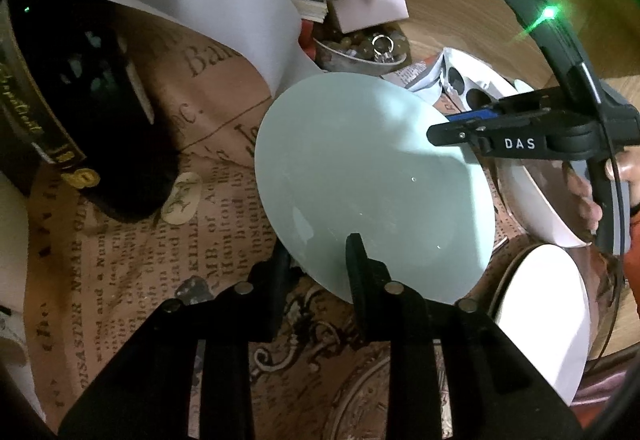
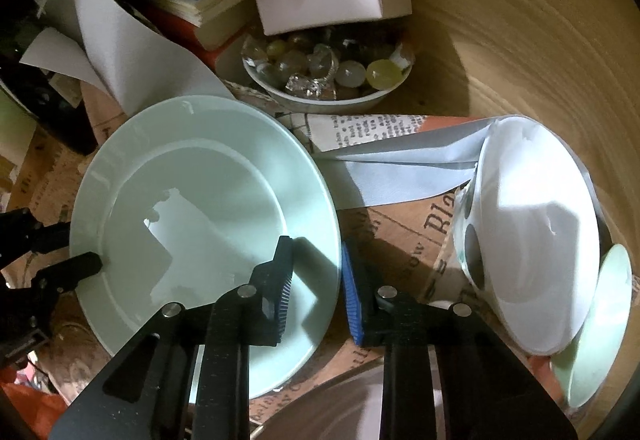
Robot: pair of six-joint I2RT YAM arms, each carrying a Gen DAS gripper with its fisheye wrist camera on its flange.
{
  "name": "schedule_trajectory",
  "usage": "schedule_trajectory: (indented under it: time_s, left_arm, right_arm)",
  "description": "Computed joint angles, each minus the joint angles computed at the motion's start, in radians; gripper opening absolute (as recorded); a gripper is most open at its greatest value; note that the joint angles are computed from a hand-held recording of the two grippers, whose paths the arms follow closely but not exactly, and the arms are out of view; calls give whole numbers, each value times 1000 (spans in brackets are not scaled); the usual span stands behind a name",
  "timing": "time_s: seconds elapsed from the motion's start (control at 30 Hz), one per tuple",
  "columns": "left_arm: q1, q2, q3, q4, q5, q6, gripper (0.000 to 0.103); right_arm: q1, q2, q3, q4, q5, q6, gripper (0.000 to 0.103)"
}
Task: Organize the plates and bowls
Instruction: 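Lift the mint green plate with the left tool, tilting it up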
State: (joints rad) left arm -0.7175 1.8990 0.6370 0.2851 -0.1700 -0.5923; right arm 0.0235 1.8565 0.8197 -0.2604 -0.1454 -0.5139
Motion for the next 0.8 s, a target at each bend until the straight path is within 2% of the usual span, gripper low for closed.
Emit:
schedule_trajectory:
  time_s: [0.13,0.3,0.63,0.8]
  left_arm:
    - [-2,-63,-59,20,-28,-18,28]
    - [-12,-157,-124,24,-64,-46,28]
    - [-84,-346,-217,-26,-145,-101,28]
    - [-154,-394,-231,-54,-196,-133,28]
  right_arm:
    - [-10,-46,-48,34,-27,-6,22]
    - [-22,-142,-94,16,-70,-4,22]
    - [-111,-333,-137,-106,-146,-65,22]
    - [-172,-434,-154,-178,-178,-99,22]
